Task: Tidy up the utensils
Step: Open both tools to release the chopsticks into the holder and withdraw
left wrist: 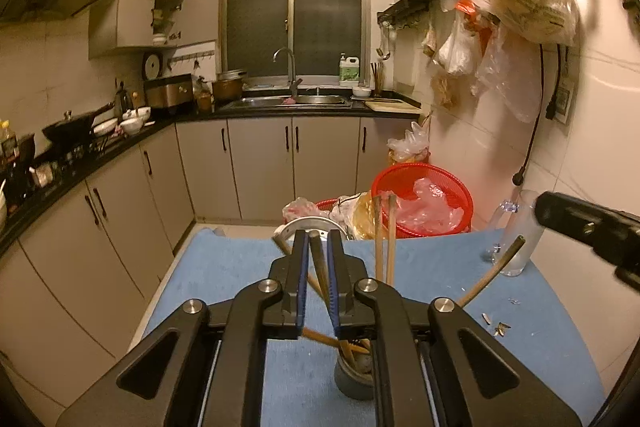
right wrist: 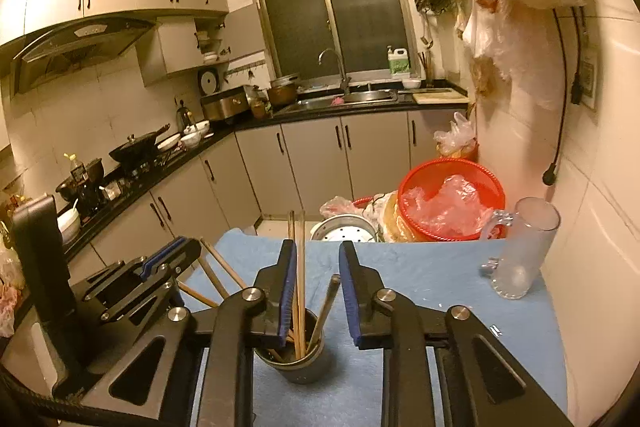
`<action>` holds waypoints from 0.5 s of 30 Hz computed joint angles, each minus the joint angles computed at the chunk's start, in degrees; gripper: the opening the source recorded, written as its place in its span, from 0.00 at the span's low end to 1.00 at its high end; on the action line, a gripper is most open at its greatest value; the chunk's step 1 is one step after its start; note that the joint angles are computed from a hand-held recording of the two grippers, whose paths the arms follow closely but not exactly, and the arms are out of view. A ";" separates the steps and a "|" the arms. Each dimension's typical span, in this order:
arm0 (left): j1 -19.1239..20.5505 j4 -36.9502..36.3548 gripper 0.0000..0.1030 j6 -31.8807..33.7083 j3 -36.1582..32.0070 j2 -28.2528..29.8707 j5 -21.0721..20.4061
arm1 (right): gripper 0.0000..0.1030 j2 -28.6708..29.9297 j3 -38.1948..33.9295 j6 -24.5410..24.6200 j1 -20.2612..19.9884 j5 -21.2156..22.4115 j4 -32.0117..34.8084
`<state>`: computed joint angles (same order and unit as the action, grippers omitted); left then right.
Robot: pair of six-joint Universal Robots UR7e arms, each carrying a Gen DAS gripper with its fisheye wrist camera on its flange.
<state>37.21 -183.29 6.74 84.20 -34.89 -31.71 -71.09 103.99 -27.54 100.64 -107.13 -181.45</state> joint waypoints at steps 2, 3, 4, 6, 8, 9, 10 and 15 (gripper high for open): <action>-0.44 -0.48 0.35 -1.11 1.60 -1.06 0.68 | 0.32 -1.31 1.00 0.27 0.10 -0.02 -0.12; -0.79 -1.65 0.42 -1.38 2.86 -1.74 1.01 | 0.39 -1.99 1.62 0.39 0.09 0.04 -0.30; -1.10 -2.90 0.43 -1.49 4.12 -2.41 1.21 | 0.42 -2.90 2.63 0.53 0.06 0.17 -0.89; -1.82 -3.30 0.48 -3.05 6.95 -4.27 1.75 | 0.48 -4.44 4.47 0.79 -0.15 0.26 -1.59; -2.49 -1.55 0.54 -6.82 10.50 -6.83 2.04 | 0.51 -6.14 6.37 1.60 -0.69 0.65 -1.09; -2.71 -0.91 0.57 -8.45 11.98 -7.89 1.99 | 0.52 -7.04 7.54 2.13 -1.01 0.76 -0.77; -3.00 0.10 0.60 -10.54 13.71 -9.12 1.96 | 0.52 -7.99 8.83 2.68 -1.41 0.82 -0.31; -3.82 10.10 0.68 -23.85 22.96 -16.18 1.09 | 0.52 -11.12 14.55 4.81 -4.02 2.07 1.76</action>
